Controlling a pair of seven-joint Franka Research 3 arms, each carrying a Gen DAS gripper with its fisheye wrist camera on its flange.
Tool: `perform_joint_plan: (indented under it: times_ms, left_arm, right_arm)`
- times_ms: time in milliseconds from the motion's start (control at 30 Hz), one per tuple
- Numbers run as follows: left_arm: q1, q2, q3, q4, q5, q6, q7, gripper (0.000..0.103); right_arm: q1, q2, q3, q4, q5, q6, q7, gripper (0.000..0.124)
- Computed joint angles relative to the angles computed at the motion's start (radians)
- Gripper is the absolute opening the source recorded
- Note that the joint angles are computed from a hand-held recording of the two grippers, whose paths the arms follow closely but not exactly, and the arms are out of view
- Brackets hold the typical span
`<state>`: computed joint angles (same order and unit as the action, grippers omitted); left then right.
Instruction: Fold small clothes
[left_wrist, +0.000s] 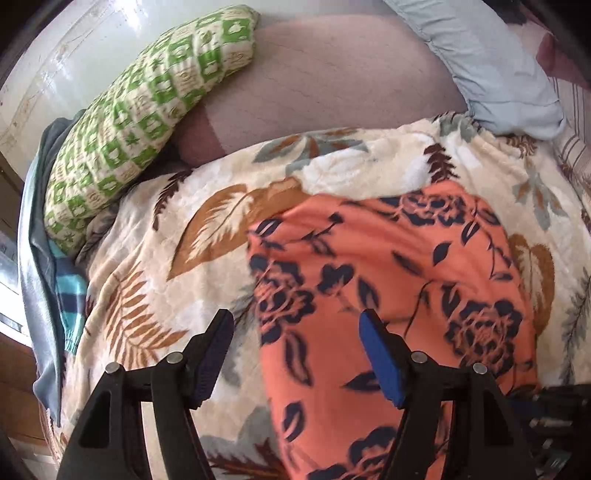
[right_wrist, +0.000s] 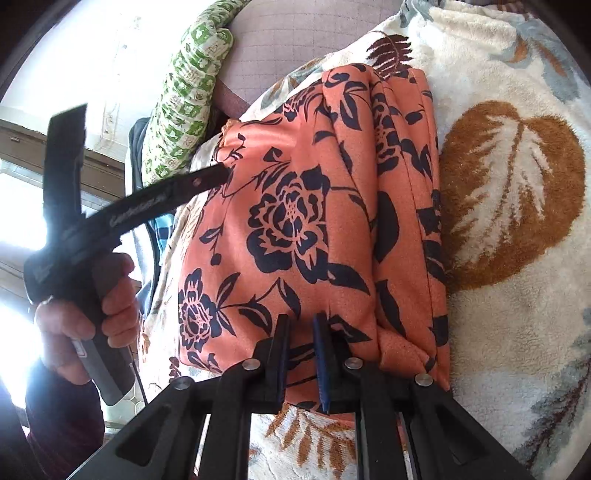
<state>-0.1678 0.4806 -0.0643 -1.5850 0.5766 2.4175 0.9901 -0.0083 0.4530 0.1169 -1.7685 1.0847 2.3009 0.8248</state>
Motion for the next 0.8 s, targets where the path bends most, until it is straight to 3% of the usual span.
perform_joint_plan:
  times_ms: [100,167,267,400,500,633,800]
  left_arm:
    - [0.004,-0.069,0.010,-0.148,0.055,0.074,-0.009,0.073]
    - [-0.025,-0.093,0.037,-0.215,0.171,0.133,-0.062,0.073]
    - [-0.065,-0.122,0.047,-0.251,0.314,0.106,-0.121,0.073]
    - [-0.029,-0.178,-0.005,-0.310,0.245,0.081,-0.084,0.073]
    - [0.000,-0.179,-0.051,-0.343,0.114,0.044,0.004,0.075]
    - [-0.030,-0.210,-0.028,-0.404,0.198,0.084,-0.155,0.075]
    - [0.025,-0.254,-0.066,-0.446,0.017,0.090,-0.073,0.075]
  right_arm:
    - [0.028,-0.013,-0.001,-0.009,-0.022,0.048,0.027,0.016]
    - [0.046,-0.019,-0.001,-0.015,-0.042,0.084,0.043,0.016]
    - [0.059,-0.017,0.000,-0.018,-0.060,0.126,0.067,0.016]
    - [0.071,-0.030,0.011,-0.045,-0.048,0.195,0.078,0.016]
    - [0.083,-0.040,0.021,-0.070,-0.032,0.259,0.078,0.016]
    - [0.089,-0.049,0.041,-0.102,0.024,0.325,0.073,0.016]
    - [0.098,-0.071,0.042,-0.143,0.060,0.369,0.063,0.016]
